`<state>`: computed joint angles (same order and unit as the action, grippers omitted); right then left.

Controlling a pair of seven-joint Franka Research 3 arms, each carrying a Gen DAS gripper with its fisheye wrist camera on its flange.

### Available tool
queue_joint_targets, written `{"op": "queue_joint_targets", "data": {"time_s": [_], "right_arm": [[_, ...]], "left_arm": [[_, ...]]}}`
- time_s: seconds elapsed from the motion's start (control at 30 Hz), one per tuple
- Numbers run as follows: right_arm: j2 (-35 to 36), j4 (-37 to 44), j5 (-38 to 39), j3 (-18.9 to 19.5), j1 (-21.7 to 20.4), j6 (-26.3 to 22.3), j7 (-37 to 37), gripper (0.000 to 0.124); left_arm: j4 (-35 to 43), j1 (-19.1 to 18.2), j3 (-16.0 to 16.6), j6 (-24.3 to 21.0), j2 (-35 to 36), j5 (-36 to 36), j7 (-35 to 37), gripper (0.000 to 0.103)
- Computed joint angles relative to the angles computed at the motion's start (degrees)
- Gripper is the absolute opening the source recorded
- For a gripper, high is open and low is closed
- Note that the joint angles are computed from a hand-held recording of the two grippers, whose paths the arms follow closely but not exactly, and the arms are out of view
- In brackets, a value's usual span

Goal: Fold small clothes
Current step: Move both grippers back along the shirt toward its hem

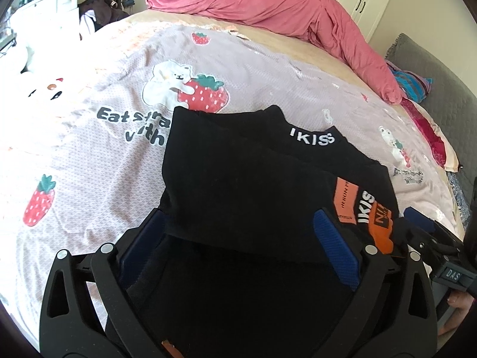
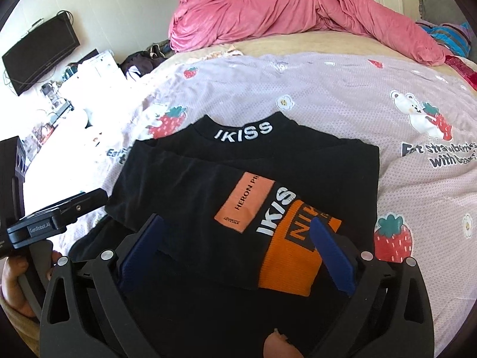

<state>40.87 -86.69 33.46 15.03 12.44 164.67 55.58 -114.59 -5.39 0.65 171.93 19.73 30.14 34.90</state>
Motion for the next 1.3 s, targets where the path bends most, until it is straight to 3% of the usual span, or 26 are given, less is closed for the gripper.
{"op": "queue_joint_targets", "data": {"time_s": [0.13, 0.5, 0.8, 0.97, 1.3], "right_arm": [[-1.42, -1.62, -0.04, -0.19, 0.23, 1.44, -0.21, 0.098], [-9.70, -13.14, 7.59, 6.60, -4.59, 8.94, -6.61, 0.098], [-14.77, -17.46, 12.87, 9.51, -6.58, 12.88, -11.84, 0.098], [-16.49, -19.02, 16.69, 11.31, -8.27, 13.81, -15.14, 0.098], [-19.22, -21.35, 23.59, 10.65, -7.88, 14.48, -20.56, 0.098]], "left_arm": [[-2.02, -1.76, 1.79, -0.05, -2.60, 3.25, -2.00, 0.094], [-8.03, -1.11, 2.66, 3.02, -9.18, 13.38, -11.19, 0.094], [-11.47, 1.57, 1.11, 3.99, -13.09, 21.30, -18.76, 0.094], [-13.88, 3.78, -0.17, 5.44, -15.15, 22.23, -20.10, 0.094], [-17.30, 7.46, -3.06, 4.26, -18.86, 26.44, -24.25, 0.094]]}}
